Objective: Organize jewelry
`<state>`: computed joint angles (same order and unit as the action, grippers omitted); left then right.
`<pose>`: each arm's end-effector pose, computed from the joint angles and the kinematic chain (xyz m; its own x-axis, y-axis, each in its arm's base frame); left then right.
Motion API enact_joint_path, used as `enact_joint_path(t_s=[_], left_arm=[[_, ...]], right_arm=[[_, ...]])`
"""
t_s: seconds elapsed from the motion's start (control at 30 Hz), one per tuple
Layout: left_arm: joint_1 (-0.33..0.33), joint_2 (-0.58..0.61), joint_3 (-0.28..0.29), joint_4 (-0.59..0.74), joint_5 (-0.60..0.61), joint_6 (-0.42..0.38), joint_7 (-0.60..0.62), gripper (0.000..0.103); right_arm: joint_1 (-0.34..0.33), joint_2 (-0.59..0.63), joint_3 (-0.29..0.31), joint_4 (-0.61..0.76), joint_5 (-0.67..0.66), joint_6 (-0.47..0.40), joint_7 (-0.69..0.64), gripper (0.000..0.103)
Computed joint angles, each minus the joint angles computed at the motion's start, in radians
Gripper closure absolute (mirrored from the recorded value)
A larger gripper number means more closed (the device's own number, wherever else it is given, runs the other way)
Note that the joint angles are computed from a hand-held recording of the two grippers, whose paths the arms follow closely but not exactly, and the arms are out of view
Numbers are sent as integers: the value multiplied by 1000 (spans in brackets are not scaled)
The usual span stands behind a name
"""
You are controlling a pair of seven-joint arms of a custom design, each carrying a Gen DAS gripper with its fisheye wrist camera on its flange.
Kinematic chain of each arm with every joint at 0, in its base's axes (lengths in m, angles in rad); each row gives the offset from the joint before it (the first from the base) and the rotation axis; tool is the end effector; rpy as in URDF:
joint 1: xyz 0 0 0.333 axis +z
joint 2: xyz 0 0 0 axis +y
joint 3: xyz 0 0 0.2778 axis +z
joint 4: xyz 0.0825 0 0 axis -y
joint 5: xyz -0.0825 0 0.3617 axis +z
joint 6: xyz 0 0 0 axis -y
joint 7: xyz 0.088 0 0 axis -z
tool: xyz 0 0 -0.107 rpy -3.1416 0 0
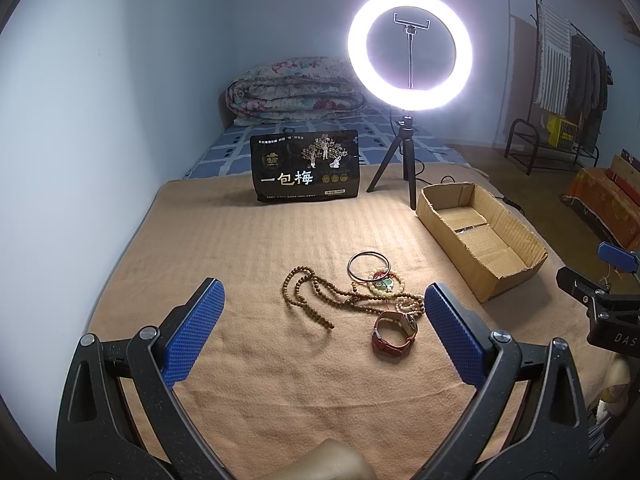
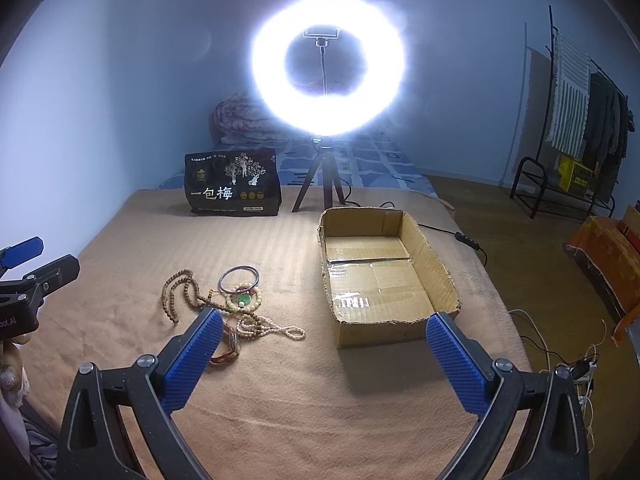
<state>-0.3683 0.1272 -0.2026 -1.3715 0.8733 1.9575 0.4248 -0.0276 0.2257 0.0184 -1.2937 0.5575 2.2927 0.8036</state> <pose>0.5336 -0.2712 0.6731 0.4297 -0.9028 -0.0185 -0.5330 -0.2371 -0.8122 0.6372 0.0042 0.6746 0.5116 -0.8587 0.0316 -0.5032 -0.3292 -0.7990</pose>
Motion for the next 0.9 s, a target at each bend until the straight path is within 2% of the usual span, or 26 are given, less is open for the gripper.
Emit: enact_joint_path(t_s=[0.9], left_arm=[[6, -16, -6, -40, -7, 13, -25, 1]], right_arm=[[-1, 3, 1, 5, -1, -8, 3, 0]])
